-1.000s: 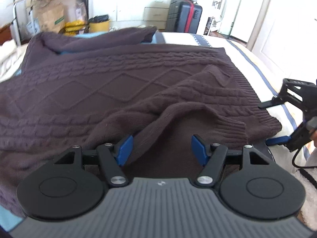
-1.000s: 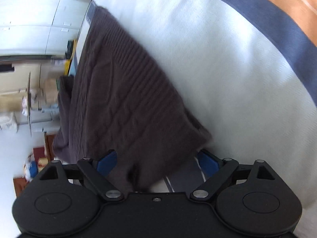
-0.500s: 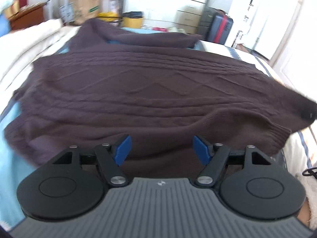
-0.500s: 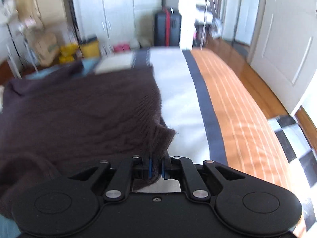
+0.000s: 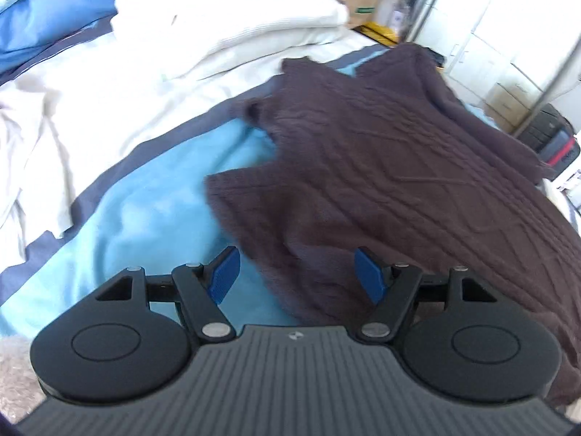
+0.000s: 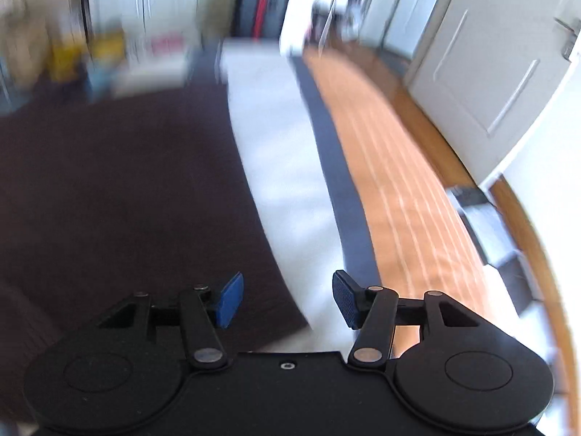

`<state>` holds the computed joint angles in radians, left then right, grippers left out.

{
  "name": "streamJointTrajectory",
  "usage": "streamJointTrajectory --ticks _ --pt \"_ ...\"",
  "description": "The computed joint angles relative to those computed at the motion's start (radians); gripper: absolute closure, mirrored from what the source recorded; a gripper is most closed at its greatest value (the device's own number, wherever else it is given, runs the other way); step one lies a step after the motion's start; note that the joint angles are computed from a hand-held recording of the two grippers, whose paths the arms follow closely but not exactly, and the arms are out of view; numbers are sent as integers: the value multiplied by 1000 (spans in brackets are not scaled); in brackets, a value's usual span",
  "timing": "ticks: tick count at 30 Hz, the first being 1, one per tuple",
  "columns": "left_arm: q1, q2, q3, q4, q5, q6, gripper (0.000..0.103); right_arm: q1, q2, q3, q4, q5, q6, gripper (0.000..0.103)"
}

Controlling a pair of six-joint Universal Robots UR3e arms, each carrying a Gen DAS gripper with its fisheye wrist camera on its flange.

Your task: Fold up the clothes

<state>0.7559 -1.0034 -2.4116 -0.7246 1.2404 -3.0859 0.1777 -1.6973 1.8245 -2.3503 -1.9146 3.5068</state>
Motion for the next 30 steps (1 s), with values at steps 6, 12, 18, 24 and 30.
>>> streamJointTrajectory --ticks 6,12,18,24,30 --pt "74 18 -17 -88 -44 4 32 -298 -194 238 -167 716 -166 34" --pt "107 -281 141 -118 -212 -95 30 -418 -76 276 53 1133 -174 33" --pt "73 -230 65 -62 -171 -15 30 -310 -58 330 -140 1033 -44 32" --pt "117 -177 11 -81 -209 9 23 -290 34 216 -11 1044 -108 41" --pt "109 -76 -63 55 -261 74 88 -334 -28 230 87 1198 -359 87"
